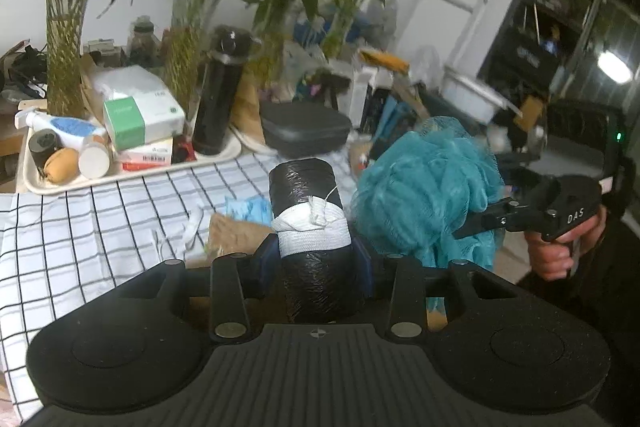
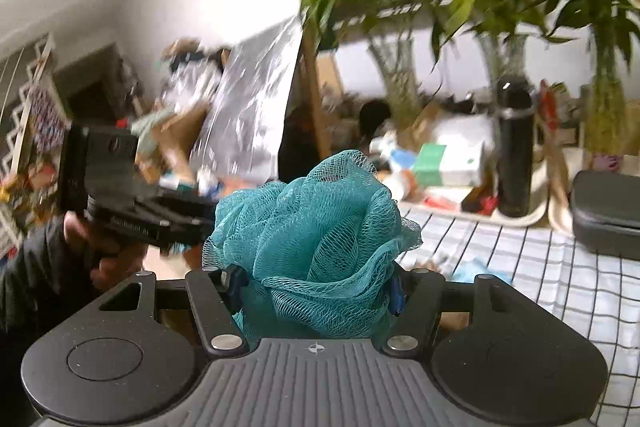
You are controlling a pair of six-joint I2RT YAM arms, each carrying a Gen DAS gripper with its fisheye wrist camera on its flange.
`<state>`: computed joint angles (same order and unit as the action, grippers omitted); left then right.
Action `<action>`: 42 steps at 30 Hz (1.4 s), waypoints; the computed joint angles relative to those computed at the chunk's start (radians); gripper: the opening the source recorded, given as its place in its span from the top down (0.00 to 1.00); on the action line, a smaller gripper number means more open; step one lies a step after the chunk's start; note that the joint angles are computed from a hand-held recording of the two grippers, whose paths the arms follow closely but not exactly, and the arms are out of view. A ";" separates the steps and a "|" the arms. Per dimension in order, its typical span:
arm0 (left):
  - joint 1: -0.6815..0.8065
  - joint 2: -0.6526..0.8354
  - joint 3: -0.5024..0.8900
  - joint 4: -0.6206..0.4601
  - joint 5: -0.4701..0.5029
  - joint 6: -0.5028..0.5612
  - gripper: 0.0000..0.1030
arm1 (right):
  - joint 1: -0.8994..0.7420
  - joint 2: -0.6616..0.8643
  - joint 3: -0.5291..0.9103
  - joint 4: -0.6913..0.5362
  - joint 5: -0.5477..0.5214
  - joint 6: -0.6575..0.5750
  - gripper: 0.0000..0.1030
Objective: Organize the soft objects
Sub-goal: 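Carry the loofah and the roll with both grippers toward the box, then open the right gripper to drop the loofah into the box while the left releases the roll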
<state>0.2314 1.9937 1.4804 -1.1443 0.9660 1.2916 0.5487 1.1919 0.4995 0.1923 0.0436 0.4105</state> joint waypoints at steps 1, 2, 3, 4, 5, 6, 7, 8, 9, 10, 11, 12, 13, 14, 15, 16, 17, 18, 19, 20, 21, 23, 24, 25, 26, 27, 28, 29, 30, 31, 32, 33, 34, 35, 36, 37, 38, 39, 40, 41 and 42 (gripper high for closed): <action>0.000 -0.009 -0.016 0.011 -0.018 0.005 0.62 | 0.006 0.016 0.011 -0.012 -0.003 -0.003 0.36; 0.002 -0.018 -0.031 0.023 -0.033 0.008 0.62 | 0.016 0.029 0.022 -0.030 -0.004 -0.004 0.36; 0.003 -0.031 -0.050 0.040 -0.051 0.009 0.62 | 0.028 0.045 0.037 -0.053 0.001 -0.006 0.36; 0.000 -0.043 -0.070 0.060 -0.071 0.007 0.62 | 0.036 0.060 0.042 -0.064 0.005 -0.010 0.36; -0.003 -0.055 -0.089 0.078 -0.088 0.006 0.62 | 0.044 0.080 0.057 -0.082 0.006 -0.013 0.36; -0.005 -0.063 -0.102 0.092 -0.106 0.005 0.62 | 0.051 0.100 0.071 -0.100 0.004 -0.016 0.36; -0.010 -0.074 -0.119 0.115 -0.127 -0.002 0.62 | 0.063 0.111 0.078 -0.115 0.008 -0.017 0.36; -0.016 -0.090 -0.144 0.149 -0.154 -0.014 0.62 | 0.073 0.128 0.090 -0.129 0.012 -0.019 0.36; -0.021 -0.102 -0.163 0.178 -0.173 -0.024 0.62 | 0.079 0.142 0.102 -0.145 0.013 -0.022 0.36; -0.026 -0.110 -0.178 0.201 -0.192 -0.033 0.62 | 0.082 0.158 0.115 -0.163 0.013 -0.024 0.36; -0.032 -0.117 -0.190 0.223 -0.215 -0.047 0.62 | 0.088 0.174 0.127 -0.179 0.019 -0.023 0.36; -0.036 -0.120 -0.199 0.237 -0.230 -0.055 0.62 | 0.092 0.188 0.136 -0.192 0.028 -0.020 0.36; -0.038 -0.126 -0.208 0.250 -0.242 -0.060 0.62 | 0.095 0.197 0.142 -0.203 0.035 -0.014 0.36; -0.042 -0.130 -0.216 0.262 -0.257 -0.065 0.62 | 0.095 0.210 0.150 -0.214 0.040 -0.004 0.36; -0.045 -0.134 -0.223 0.270 -0.267 -0.067 0.62 | 0.095 0.223 0.158 -0.225 0.047 0.008 0.36; -0.047 -0.137 -0.229 0.276 -0.277 -0.067 0.62 | 0.096 0.235 0.164 -0.236 0.055 0.018 0.36; -0.049 -0.138 -0.234 0.282 -0.285 -0.064 0.62 | 0.096 0.248 0.172 -0.250 0.062 0.022 0.36; -0.053 -0.144 -0.244 0.291 -0.294 -0.064 0.62 | 0.098 0.262 0.183 -0.265 0.070 0.025 0.36; -0.055 -0.148 -0.252 0.301 -0.304 -0.064 0.62 | 0.101 0.273 0.190 -0.277 0.076 0.026 0.36; -0.060 -0.153 -0.262 0.313 -0.313 -0.069 0.62 | 0.104 0.282 0.196 -0.287 0.081 0.027 0.35; -0.064 -0.156 -0.267 0.320 -0.321 -0.072 0.62 | 0.107 0.289 0.201 -0.293 0.085 0.029 0.35; -0.067 -0.157 -0.271 0.324 -0.330 -0.074 0.62 | 0.108 0.297 0.205 -0.299 0.087 0.028 0.35; -0.070 -0.157 -0.271 0.323 -0.330 -0.075 0.62 | 0.109 0.296 0.206 -0.301 0.088 0.028 0.35; -0.068 -0.154 -0.267 0.319 -0.328 -0.071 0.62 | 0.109 0.296 0.206 -0.298 0.087 0.028 0.35; -0.068 -0.154 -0.268 0.319 -0.327 -0.071 0.62 | 0.109 0.296 0.204 -0.293 0.084 0.027 0.35; -0.067 -0.152 -0.265 0.318 -0.328 -0.071 0.62 | 0.108 0.295 0.202 -0.290 0.081 0.027 0.35; -0.067 -0.151 -0.264 0.317 -0.327 -0.070 0.62 | 0.108 0.294 0.198 -0.285 0.078 0.027 0.35; -0.067 -0.150 -0.263 0.316 -0.326 -0.070 0.62 | 0.104 0.295 0.200 -0.286 0.075 0.024 0.35; -0.066 -0.148 -0.261 0.315 -0.325 -0.069 0.62 | 0.104 0.295 0.199 -0.285 0.075 0.024 0.35; -0.067 -0.149 -0.263 0.317 -0.326 -0.070 0.62 | 0.104 0.295 0.200 -0.287 0.074 0.024 0.35; -0.066 -0.147 -0.262 0.315 -0.325 -0.068 0.62 | 0.104 0.295 0.200 -0.287 0.074 0.024 0.35; -0.069 -0.149 -0.264 0.316 -0.326 -0.071 0.62 | 0.104 0.295 0.198 -0.284 0.074 0.025 0.35; -0.068 -0.149 -0.263 0.316 -0.323 -0.070 0.62 | 0.105 0.295 0.201 -0.287 0.077 0.025 0.35; -0.068 -0.152 -0.266 0.318 -0.320 -0.072 0.62 | 0.105 0.295 0.200 -0.286 0.077 0.026 0.35; -0.068 -0.154 -0.268 0.321 -0.317 -0.072 0.62 | 0.104 0.295 0.200 -0.286 0.077 0.026 0.34; -0.067 -0.158 -0.272 0.327 -0.310 -0.070 0.61 | 0.103 0.292 0.197 -0.282 0.077 0.025 0.32; -0.066 -0.167 -0.281 0.339 -0.301 -0.068 0.61 | 0.105 0.288 0.194 -0.280 0.085 0.022 0.27; -0.067 -0.178 -0.293 0.357 -0.299 -0.069 0.60 | 0.111 0.283 0.193 -0.282 0.103 0.018 0.19; -0.068 -0.190 -0.305 0.378 -0.299 -0.070 0.57 | 0.120 0.272 0.189 -0.287 0.121 0.018 0.13; -0.067 -0.200 -0.315 0.392 -0.297 -0.071 0.46 | 0.123 0.259 0.179 -0.280 0.132 0.013 0.05; -0.065 -0.203 -0.318 0.397 -0.292 -0.071 0.31 | 0.124 0.246 0.170 -0.273 0.138 0.010 0.00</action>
<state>0.1664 1.7902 1.1626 -0.7469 0.6741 1.2204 0.6723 1.4374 0.6695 -0.0807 0.1813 0.4209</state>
